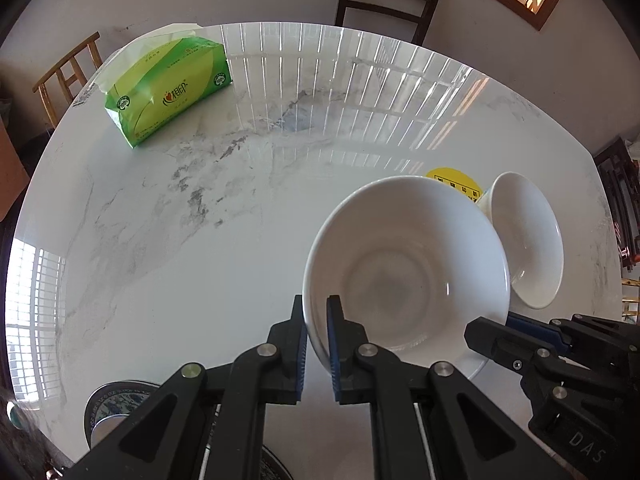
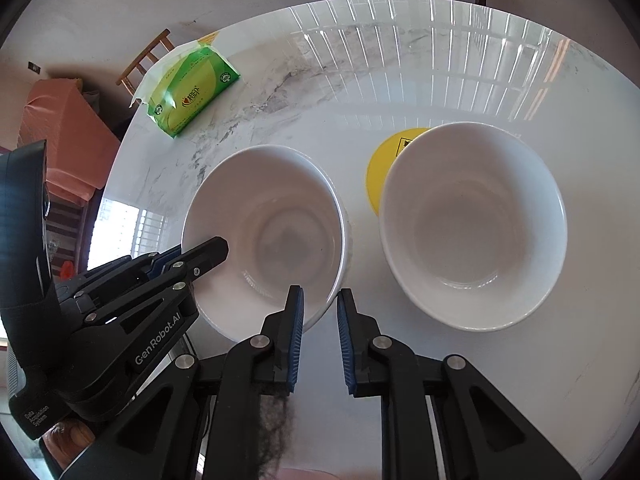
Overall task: Organize plates and bowls
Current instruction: 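Close both grippers on the striped bowl rim and lift it, then carry the striped bowl over the pink bowl and lower it inside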
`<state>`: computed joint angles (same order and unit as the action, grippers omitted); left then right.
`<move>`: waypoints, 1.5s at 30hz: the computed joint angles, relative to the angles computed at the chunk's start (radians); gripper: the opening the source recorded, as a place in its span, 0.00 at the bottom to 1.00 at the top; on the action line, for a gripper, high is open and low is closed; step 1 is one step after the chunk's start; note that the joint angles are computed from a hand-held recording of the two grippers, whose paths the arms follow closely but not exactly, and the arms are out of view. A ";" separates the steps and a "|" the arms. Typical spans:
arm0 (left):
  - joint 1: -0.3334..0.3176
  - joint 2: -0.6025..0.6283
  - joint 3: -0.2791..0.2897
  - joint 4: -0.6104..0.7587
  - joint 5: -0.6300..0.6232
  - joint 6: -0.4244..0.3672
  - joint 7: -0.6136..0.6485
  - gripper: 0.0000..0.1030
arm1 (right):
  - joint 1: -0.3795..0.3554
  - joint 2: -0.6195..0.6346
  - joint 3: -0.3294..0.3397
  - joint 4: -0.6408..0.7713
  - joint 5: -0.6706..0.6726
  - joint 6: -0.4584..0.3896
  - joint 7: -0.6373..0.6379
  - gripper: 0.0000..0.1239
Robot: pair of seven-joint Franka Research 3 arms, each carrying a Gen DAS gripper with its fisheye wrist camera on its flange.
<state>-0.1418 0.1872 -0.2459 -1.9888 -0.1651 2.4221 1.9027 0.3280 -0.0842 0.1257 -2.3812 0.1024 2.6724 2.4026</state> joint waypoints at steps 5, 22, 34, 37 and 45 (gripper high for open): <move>0.000 -0.075 0.004 -0.064 -0.026 -0.005 0.011 0.10 | 0.005 -0.054 0.013 -0.030 -0.022 -0.022 0.001 0.12; -0.084 -0.349 0.059 -0.253 -0.113 -0.062 0.033 0.12 | -0.004 -0.317 0.091 -0.165 -0.041 -0.085 0.026 0.11; -0.160 -0.646 0.137 -0.464 -0.118 -0.163 0.077 0.14 | 0.055 -0.530 0.173 -0.258 -0.008 -0.159 0.078 0.11; -0.176 -0.714 0.153 -0.511 -0.109 -0.180 0.079 0.15 | 0.080 -0.565 0.188 -0.283 0.009 -0.160 0.097 0.11; -0.198 -0.847 0.194 -0.616 -0.082 -0.239 0.092 0.16 | 0.138 -0.592 0.225 -0.322 0.034 -0.152 0.140 0.11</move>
<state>-0.3395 -0.6596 -0.0522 -2.6052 -0.2473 2.1835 1.9951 0.4662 -0.6764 0.3503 -2.7029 0.1359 2.5204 2.5421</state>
